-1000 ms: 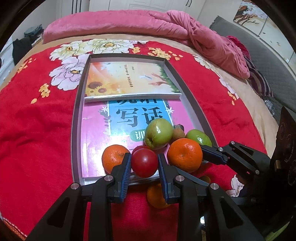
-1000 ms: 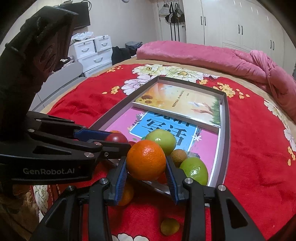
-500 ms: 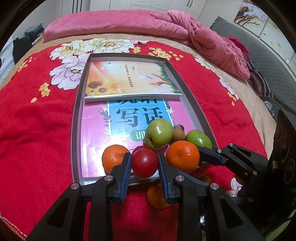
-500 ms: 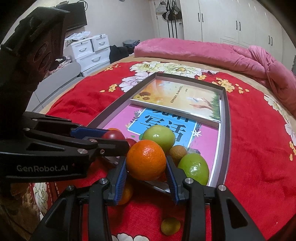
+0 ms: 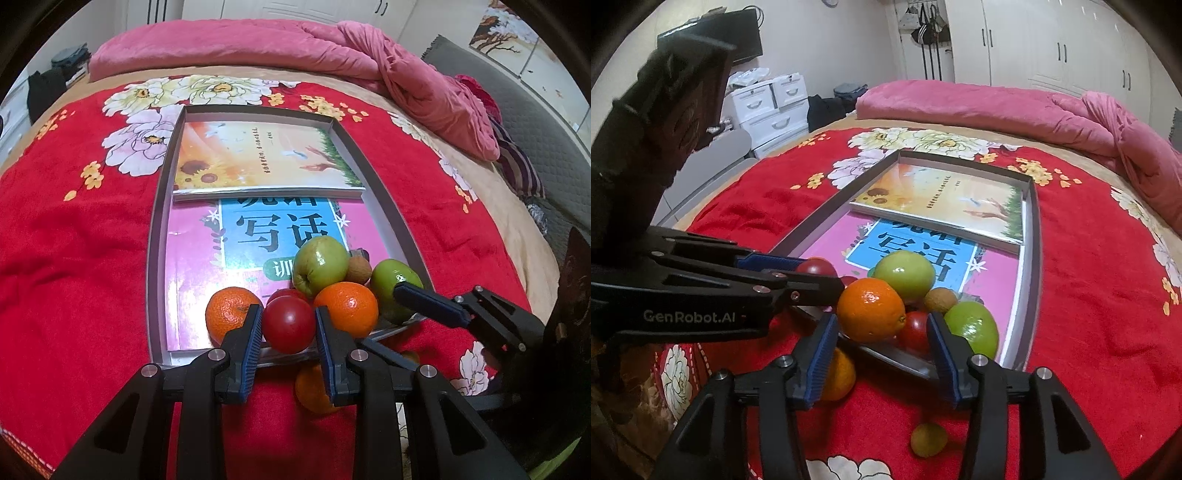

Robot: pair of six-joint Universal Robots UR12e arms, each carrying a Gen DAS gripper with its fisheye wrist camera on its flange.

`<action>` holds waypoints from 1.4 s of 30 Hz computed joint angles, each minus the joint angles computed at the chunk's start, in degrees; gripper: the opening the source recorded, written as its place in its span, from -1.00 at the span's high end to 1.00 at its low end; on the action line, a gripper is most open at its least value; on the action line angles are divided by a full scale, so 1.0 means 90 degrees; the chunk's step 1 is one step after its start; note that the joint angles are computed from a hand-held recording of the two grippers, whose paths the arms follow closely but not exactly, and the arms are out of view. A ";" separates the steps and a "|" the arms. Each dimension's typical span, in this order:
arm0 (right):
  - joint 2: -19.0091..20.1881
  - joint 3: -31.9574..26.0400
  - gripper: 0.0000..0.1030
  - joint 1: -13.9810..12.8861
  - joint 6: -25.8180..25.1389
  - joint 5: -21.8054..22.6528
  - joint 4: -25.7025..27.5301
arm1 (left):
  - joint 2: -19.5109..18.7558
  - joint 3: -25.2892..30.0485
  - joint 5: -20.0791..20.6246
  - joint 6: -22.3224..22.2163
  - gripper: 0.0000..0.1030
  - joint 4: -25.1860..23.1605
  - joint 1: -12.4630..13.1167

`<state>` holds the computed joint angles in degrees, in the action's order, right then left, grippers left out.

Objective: Organize fruits
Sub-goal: 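Lower the tomato into the tray and open the left tool while the right tool releases the mandarin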

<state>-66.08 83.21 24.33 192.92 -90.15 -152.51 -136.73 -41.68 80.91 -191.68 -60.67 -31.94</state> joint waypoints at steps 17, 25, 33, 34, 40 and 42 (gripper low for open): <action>-0.0198 0.0247 -0.13 0.0003 0.0172 -0.0273 -0.0474 | 0.0119 -0.0158 0.0009 0.0032 0.41 0.0155 0.0008; -0.0278 0.0362 -0.31 -0.0006 0.0361 -0.0461 -0.0767 | 0.0217 -0.0256 0.0043 0.0001 0.28 0.0363 0.0011; -0.0332 0.0425 -0.41 -0.0032 0.0553 -0.0629 -0.0968 | 0.0277 -0.0285 0.0035 -0.0015 0.04 0.0491 0.0006; -0.0340 0.0432 -0.41 -0.0032 0.0569 -0.0645 -0.0969 | 0.0285 -0.0294 0.0042 -0.0021 0.03 0.0511 0.0004; -0.0427 0.0524 -0.49 -0.0048 0.0749 -0.0743 -0.1012 | 0.0338 -0.0333 0.0071 -0.0022 -0.14 0.0581 -0.0004; -0.0457 0.0555 -0.51 -0.0054 0.0789 -0.0774 -0.1029 | 0.0355 -0.0345 0.0062 -0.0011 -0.16 0.0592 -0.0006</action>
